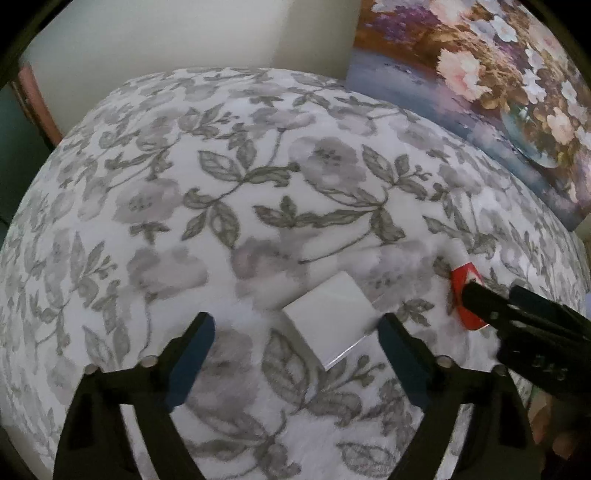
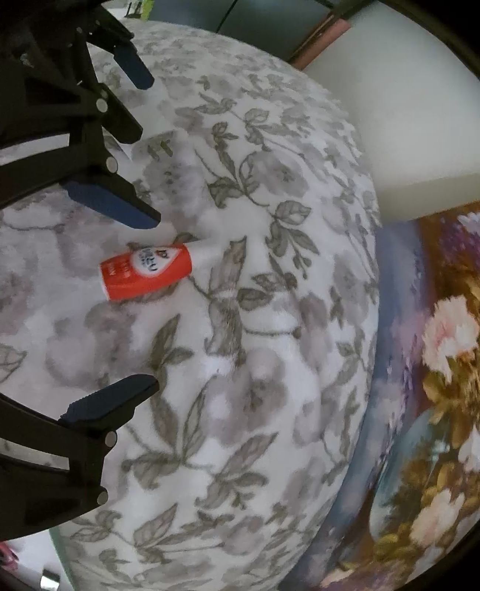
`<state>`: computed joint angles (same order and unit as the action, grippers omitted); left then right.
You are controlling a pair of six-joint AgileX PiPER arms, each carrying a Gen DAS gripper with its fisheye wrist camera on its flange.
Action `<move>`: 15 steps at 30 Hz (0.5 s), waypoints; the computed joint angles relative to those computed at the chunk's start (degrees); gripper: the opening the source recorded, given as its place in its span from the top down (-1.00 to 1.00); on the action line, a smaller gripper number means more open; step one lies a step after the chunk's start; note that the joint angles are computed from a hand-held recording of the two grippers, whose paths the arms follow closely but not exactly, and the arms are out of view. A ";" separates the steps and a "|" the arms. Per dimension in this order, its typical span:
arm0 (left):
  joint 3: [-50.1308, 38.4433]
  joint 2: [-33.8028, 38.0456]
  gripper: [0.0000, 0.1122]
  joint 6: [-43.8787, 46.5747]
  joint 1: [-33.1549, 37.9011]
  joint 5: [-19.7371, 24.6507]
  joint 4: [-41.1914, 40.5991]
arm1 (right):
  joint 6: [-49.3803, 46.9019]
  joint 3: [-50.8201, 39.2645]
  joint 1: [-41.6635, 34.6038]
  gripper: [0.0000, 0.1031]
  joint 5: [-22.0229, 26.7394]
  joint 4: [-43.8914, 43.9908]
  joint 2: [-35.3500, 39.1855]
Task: Organize rigid objects
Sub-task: 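Grasp the red LION bottle with the right tool while the left tool grasps the white square block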
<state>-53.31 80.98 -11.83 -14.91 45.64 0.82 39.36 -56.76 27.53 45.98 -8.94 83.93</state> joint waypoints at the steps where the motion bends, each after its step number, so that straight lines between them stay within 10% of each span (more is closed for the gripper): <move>1: -0.11 0.32 -0.52 1.04 0.29 -0.26 -1.07 | 0.13 -0.56 0.31 -0.62 -0.11 -0.39 0.98; 15: -0.87 2.23 -0.09 1.88 -1.95 -0.12 -0.98 | 1.79 -2.53 1.56 0.09 -0.84 -3.29 4.48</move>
<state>-54.18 83.20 -9.95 -16.85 45.52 -0.15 41.15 -59.29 29.09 45.14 -12.23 88.41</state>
